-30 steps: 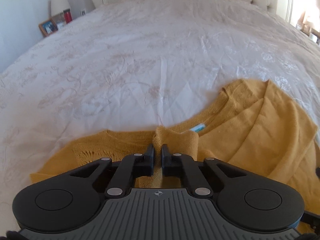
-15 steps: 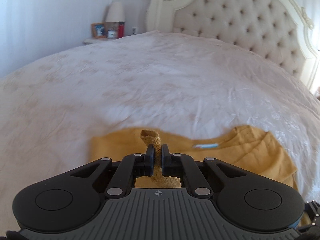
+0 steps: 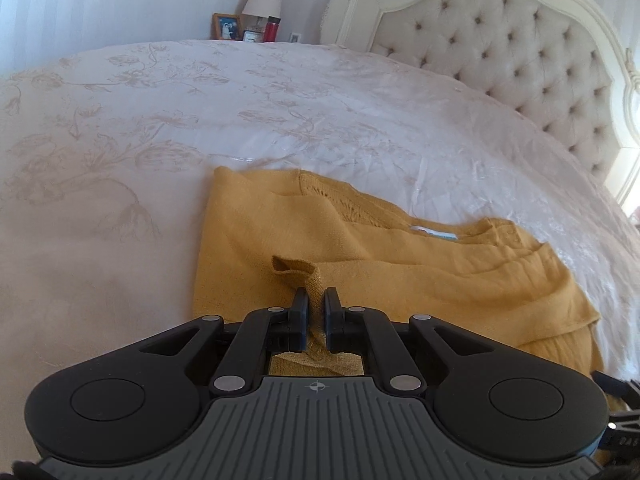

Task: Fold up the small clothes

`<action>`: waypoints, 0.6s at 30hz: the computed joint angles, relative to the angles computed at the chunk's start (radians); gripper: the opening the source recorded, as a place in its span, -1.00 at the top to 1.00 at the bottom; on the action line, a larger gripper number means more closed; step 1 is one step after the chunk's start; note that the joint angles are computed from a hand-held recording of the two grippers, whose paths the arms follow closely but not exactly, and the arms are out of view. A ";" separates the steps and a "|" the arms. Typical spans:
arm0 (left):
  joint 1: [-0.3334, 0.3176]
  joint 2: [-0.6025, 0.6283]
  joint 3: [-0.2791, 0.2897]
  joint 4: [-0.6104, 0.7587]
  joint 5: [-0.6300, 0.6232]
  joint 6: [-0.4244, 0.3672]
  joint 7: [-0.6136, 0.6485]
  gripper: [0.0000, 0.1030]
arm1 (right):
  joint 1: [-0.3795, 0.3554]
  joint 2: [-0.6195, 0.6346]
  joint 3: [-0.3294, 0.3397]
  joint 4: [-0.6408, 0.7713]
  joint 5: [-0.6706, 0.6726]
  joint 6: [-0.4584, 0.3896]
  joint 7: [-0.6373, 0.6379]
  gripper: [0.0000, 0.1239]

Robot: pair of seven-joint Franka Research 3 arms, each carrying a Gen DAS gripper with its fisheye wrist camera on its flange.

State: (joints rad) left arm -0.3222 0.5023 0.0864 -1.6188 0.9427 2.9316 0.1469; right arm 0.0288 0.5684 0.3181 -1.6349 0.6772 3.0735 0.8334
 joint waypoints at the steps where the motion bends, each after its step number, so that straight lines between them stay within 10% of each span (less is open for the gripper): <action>1: 0.006 0.003 -0.003 -0.003 -0.004 0.015 0.001 0.84 | 0.011 -0.007 -0.012 -0.001 -0.008 0.004 0.008 -0.41; 4: 0.034 0.019 -0.017 -0.002 -0.045 0.065 0.040 0.84 | -0.051 0.011 0.062 0.054 0.052 -0.069 -0.004 -0.22; 13: 0.003 0.052 0.038 0.014 -0.127 0.138 0.077 0.84 | 0.029 0.150 -0.031 0.291 0.193 -0.129 0.319 -0.21; 15: -0.003 0.055 0.049 0.013 -0.143 0.151 0.087 0.84 | 0.065 0.174 -0.080 0.332 0.149 -0.153 0.414 0.23; 16: -0.012 0.055 0.062 0.011 -0.146 0.159 0.087 0.84 | 0.102 0.178 -0.136 0.346 0.098 -0.173 0.496 0.87; 18: -0.036 0.048 0.089 0.004 -0.144 0.164 0.085 0.84 | 0.115 0.164 -0.160 0.333 0.051 -0.168 0.563 0.83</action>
State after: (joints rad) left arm -0.3577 0.5500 0.1758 -1.6152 0.7987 3.0961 0.2324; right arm 0.1442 0.7324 0.1583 -1.3018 0.7281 2.9050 1.3960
